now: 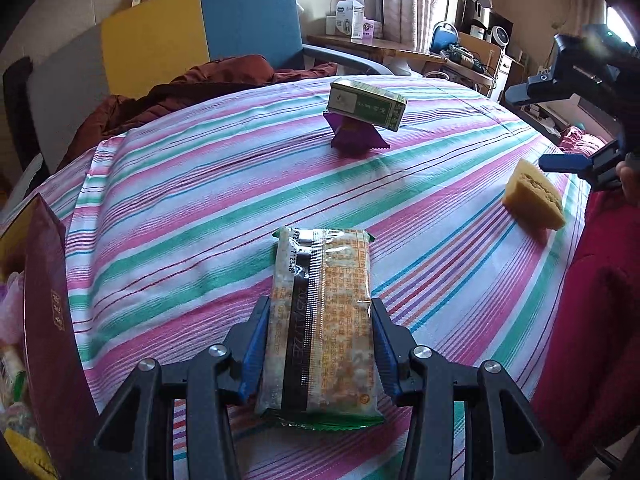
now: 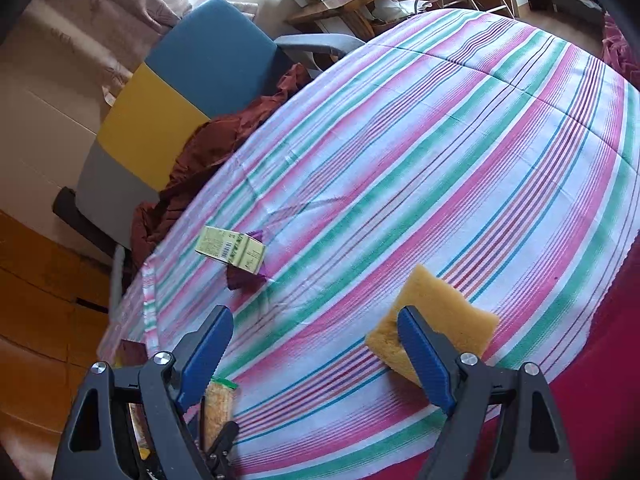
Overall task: Organize objects
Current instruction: 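Close the right tool on the yellow sponge and lift it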
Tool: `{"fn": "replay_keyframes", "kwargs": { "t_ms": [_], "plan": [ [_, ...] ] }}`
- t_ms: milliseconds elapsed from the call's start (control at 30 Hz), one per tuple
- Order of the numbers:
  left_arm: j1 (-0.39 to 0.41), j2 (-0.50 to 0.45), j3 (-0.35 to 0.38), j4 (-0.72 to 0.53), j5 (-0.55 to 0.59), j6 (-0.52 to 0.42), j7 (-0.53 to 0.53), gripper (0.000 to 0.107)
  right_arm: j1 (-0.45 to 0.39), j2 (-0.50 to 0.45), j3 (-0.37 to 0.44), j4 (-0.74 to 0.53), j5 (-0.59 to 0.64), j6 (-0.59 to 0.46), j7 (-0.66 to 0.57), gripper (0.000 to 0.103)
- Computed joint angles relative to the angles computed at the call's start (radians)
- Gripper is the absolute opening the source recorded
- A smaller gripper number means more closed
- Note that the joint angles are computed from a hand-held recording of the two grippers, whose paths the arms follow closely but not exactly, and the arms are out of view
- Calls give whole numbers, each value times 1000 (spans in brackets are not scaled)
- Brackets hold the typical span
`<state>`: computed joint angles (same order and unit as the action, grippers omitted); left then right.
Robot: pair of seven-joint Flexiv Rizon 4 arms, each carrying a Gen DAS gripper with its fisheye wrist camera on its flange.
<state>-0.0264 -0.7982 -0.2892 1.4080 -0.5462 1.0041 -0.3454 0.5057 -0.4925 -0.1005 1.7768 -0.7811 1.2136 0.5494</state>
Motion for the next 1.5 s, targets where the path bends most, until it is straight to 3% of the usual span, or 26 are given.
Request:
{"fn": "replay_keyframes", "kwargs": {
  "t_ms": [100, 200, 267, 367, 633, 867, 967, 1033, 1133, 1267, 1500],
  "plan": [
    [2, 0, -5, 3, -4, 7, 7, 48, -76, -41, 158, -129, 211, -193, -306, 86],
    [9, 0, -16, 14, -15, 22, 25, 48, -70, -62, 188, -239, 283, -385, -533, 86],
    [11, 2, -20, 21, -20, 32, 32, 49, -71, -63, 194, -277, 320, -453, -644, 86],
    [15, 3, -29, 31, -30, 48, 45, 49, -73, -72, 204, -337, 380, -584, -795, 86],
    [15, 1, -33, 32, -40, 53, 50, 49, -88, -136, 211, -463, 520, -827, -1019, 86],
    [18, 2, -37, 36, -46, 57, 56, 50, -98, -197, 208, -548, 590, -908, -1116, 86],
    [20, 1, -43, 40, -52, 67, 64, 50, -107, -215, 215, -576, 625, -941, -1148, 77],
    [20, 1, -45, 42, -54, 72, 65, 50, -115, -209, 219, -559, 645, -910, -1160, 63],
    [22, 0, -49, 43, -57, 75, 71, 50, -114, -197, 216, -536, 652, -879, -1166, 59],
    [21, 1, -48, 44, -57, 76, 72, 50, -98, -178, 197, -503, 620, -860, -1137, 57],
    [0, 8, -1, 11, -17, 13, 20, 48, -78, -87, 175, -352, 541, -714, -1001, 57]
  ]
}}
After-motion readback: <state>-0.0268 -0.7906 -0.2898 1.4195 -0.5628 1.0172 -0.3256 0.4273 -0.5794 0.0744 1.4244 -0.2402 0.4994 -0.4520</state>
